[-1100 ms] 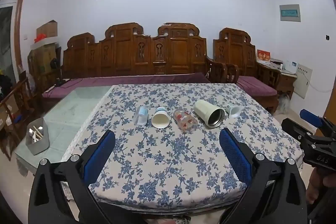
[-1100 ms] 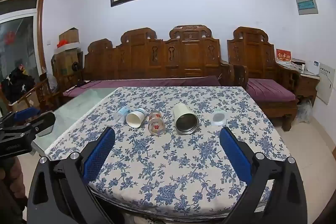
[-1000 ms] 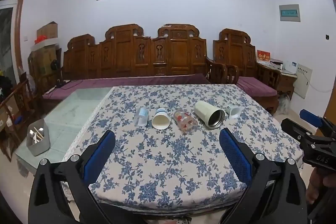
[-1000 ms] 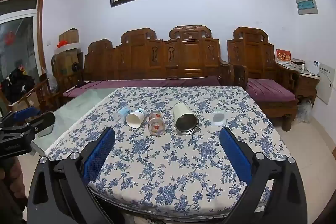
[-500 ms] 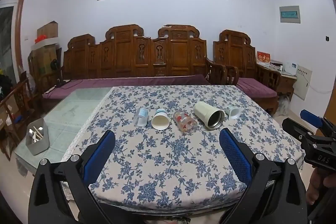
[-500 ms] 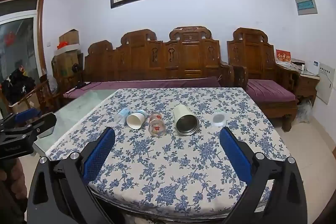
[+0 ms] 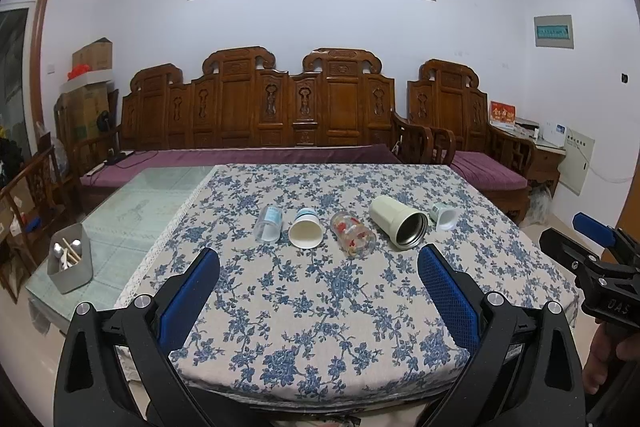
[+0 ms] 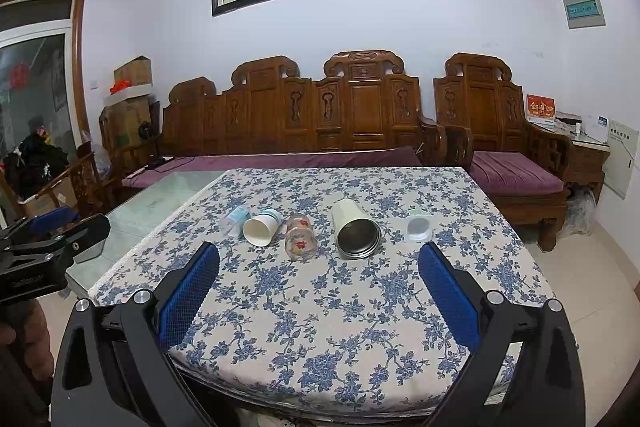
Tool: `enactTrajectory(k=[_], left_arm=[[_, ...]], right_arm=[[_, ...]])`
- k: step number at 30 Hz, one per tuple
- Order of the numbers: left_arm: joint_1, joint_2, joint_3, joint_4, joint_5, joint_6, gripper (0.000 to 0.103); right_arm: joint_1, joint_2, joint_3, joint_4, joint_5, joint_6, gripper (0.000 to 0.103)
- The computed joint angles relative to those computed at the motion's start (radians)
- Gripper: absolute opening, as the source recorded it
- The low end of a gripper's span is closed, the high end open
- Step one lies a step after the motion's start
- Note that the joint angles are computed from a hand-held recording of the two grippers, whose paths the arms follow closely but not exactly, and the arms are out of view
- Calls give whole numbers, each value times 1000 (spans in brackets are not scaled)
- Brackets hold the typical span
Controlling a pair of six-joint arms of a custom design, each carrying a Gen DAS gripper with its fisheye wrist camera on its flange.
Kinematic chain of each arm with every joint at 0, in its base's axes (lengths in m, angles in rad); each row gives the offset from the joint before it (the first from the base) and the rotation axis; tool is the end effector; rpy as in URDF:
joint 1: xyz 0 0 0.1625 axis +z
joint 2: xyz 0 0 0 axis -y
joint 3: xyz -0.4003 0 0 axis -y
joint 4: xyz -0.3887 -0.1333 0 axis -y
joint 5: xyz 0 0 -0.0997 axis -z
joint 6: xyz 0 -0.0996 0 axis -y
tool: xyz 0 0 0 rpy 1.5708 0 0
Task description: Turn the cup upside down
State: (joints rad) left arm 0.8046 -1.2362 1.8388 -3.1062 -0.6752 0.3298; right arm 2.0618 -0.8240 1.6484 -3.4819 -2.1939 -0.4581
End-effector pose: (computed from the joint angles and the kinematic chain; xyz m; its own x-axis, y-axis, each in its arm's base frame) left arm -0.2370 -0.5506 0.3633 -0.7037 0.1216 -0.7000 0.6774 0.4120 -0.6094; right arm 0.3746 -0.5411 0.2215 -0.7637 -0.1164 0.6350 -0.6212 0.4002 -0.6737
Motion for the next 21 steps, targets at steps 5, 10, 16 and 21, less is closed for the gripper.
enactTrajectory(k=[5,10,16,21], left_arm=[[4,6,-3,-2,-1,-1,95],[4,6,-2,-3,-2,0,95],[5,5,-2,-3,-4,1,95],[9,8,1,-15,-6,4,95]], right_arm=[[0,0,1,-2,2,-1,100],[0,0,1,-2,1,-1,100],[0,2,0,-3,1,-1,100],[-1,1,0,-3,3,-4,100]])
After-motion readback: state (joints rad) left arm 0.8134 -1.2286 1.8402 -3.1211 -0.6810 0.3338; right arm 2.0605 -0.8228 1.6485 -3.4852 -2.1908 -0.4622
